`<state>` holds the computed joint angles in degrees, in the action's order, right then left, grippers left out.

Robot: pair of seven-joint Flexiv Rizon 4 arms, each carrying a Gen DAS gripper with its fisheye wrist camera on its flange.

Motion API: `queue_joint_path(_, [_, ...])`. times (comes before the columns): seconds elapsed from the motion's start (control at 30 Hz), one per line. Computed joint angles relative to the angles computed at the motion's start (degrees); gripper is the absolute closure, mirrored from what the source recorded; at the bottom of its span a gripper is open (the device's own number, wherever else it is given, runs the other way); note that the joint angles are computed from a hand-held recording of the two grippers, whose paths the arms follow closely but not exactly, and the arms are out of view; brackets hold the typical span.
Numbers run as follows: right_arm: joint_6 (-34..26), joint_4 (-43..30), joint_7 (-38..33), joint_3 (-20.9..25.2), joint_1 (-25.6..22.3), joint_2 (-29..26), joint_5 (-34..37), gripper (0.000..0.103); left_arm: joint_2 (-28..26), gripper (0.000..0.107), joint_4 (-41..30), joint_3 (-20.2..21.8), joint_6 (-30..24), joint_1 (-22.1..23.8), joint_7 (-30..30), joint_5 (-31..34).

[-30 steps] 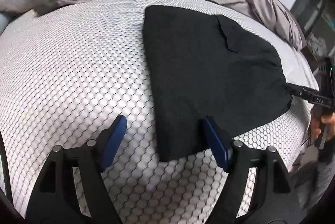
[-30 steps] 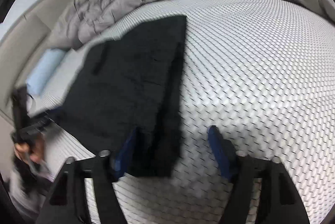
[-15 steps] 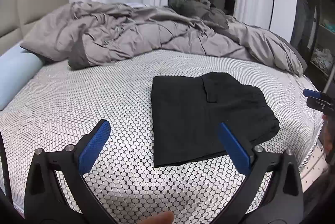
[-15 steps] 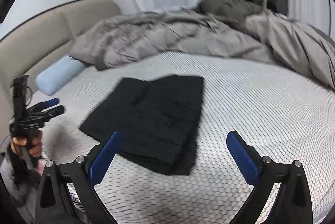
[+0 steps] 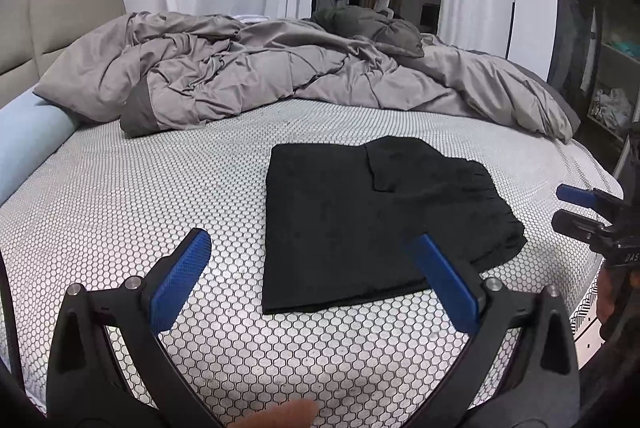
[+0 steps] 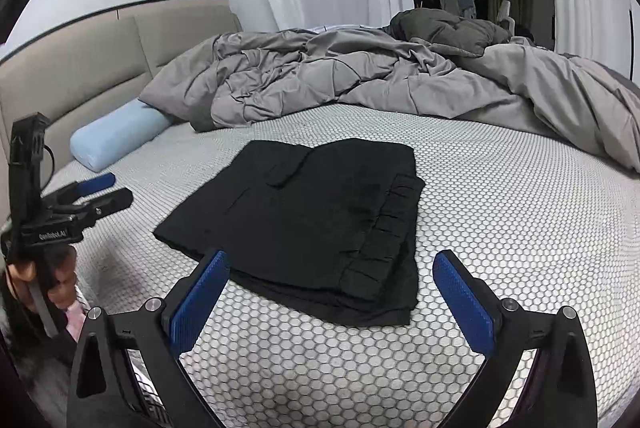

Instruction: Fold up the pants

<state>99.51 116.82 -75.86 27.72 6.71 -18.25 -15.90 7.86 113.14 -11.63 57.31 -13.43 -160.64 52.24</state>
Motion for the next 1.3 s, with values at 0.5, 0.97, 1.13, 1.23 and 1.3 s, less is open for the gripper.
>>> queue_joint_path(0.5, [3.7,1.8,3.8,-3.4,2.0,1.0,-3.4,0.000,-0.2,0.005,-0.9,-0.7,-1.1,-0.9,-1.2,2.2])
queue_joint_path(0.97, [5.0,2.6,6.6,-4.5,1.5,1.1,-7.8,0.000,0.4,0.005,-0.3,-0.2,-0.3,-0.6,-0.2,2.0])
queue_joint_path(1.13, [5.2,2.9,7.2,-4.8,1.6,1.3,-8.7,0.000,0.3,0.005,-0.5,-0.8,-0.8,-0.4,-0.8,2.4])
queue_joint_path(1.23, [5.3,3.0,7.6,-5.6,2.3,1.5,-8.7,0.000,0.5,0.005,-0.3,-0.4,-0.1,-0.2,-0.1,2.0])
queue_joint_path(1.3, [5.3,3.0,7.8,-5.0,1.7,1.4,-9.2,0.000,0.5,0.005,-0.3,-0.6,-0.4,-0.2,-0.3,2.2])
